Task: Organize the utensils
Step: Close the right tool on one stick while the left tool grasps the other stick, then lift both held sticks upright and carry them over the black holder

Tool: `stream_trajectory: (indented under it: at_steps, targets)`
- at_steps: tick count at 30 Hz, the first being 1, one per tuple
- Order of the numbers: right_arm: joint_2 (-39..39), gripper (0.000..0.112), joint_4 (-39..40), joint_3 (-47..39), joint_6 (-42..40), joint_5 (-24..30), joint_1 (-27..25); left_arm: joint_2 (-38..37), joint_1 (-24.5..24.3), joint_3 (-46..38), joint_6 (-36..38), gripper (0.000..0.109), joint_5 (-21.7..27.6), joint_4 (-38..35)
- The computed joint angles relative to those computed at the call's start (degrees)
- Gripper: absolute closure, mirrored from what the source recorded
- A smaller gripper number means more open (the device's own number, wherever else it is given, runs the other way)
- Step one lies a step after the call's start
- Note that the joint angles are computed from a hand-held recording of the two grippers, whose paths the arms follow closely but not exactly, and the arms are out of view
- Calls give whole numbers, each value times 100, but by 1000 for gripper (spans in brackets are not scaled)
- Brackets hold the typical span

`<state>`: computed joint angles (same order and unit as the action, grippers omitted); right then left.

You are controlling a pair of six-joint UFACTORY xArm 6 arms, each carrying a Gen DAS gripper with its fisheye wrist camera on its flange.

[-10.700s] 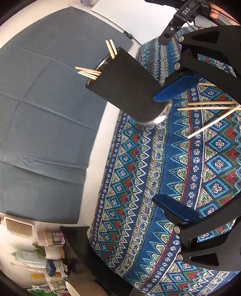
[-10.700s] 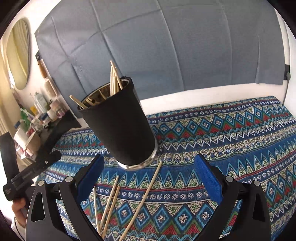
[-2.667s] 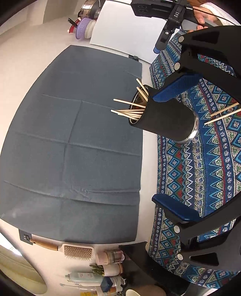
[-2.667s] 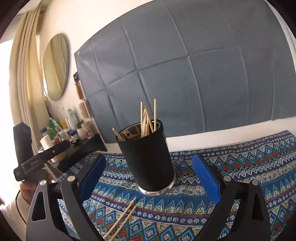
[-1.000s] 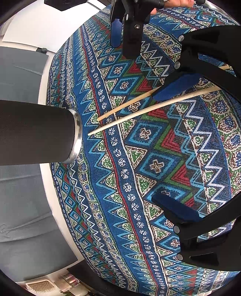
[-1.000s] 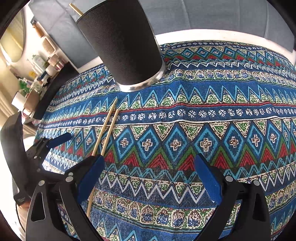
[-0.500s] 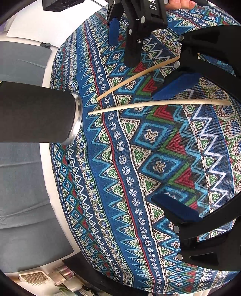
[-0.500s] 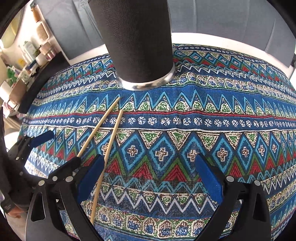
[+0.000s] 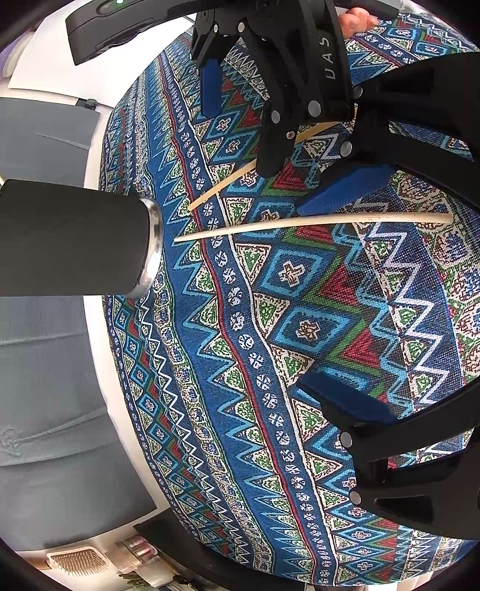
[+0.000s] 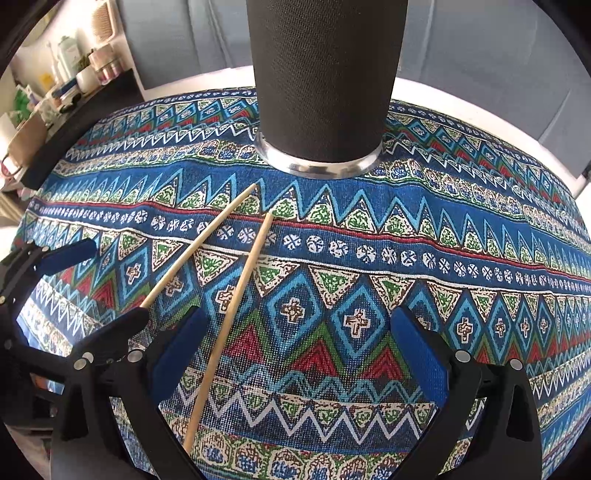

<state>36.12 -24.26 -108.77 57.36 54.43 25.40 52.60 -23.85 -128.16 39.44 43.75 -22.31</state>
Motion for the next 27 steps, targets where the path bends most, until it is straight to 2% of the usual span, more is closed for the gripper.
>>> stream_trajectory:
  at_steps: [1,4,5,6,7,8,9,11,12,14,16,19,22,27]
  targets:
    - [-43,17,-31,83,13,-62,-4,-56,-16,97,36,26,-52,-9]
    - [-384,25,-110,639,-141,-412,-18,-251,-43,403,220,40,-141,-176]
    - [-560,35,-117,891,-202,-537,-31,-335,-54,526,338,49,-162,-238]
    - [-774,50,-137,1190,-226,-660,-44,-390,-56,597,402,60,-165,-259]
    - [-967,60,-144,1449,-260,-762,-68,-413,-49,620,412,65,-162,-238]
    - [-1188,86,-155,1744,-263,-856,-107,-419,-35,620,390,76,-162,-190]
    - [-1417,105,-156,2059,-198,-949,-167,-430,-20,631,370,89,-176,-144]
    - [-1938,108,88,2896,-210,-1586,-358,-537,-1,865,324,102,-454,42]
    - [-2184,108,234,3291,-270,-1904,-442,-607,11,1006,355,103,-580,94]
    - [-2491,108,312,3793,-146,-2319,-530,-619,86,995,259,103,-491,31]
    - [-2643,108,216,4052,-11,-2543,-549,-556,180,843,151,103,-281,-144]
    - [-2785,108,287,4367,112,-2959,-630,-632,248,971,105,103,-329,-216]
    - [-2908,108,368,4562,84,-3106,-663,-777,296,1191,37,103,-420,7]
    - [-3089,108,349,4767,97,-3136,-685,-773,440,1109,-430,104,-276,371]
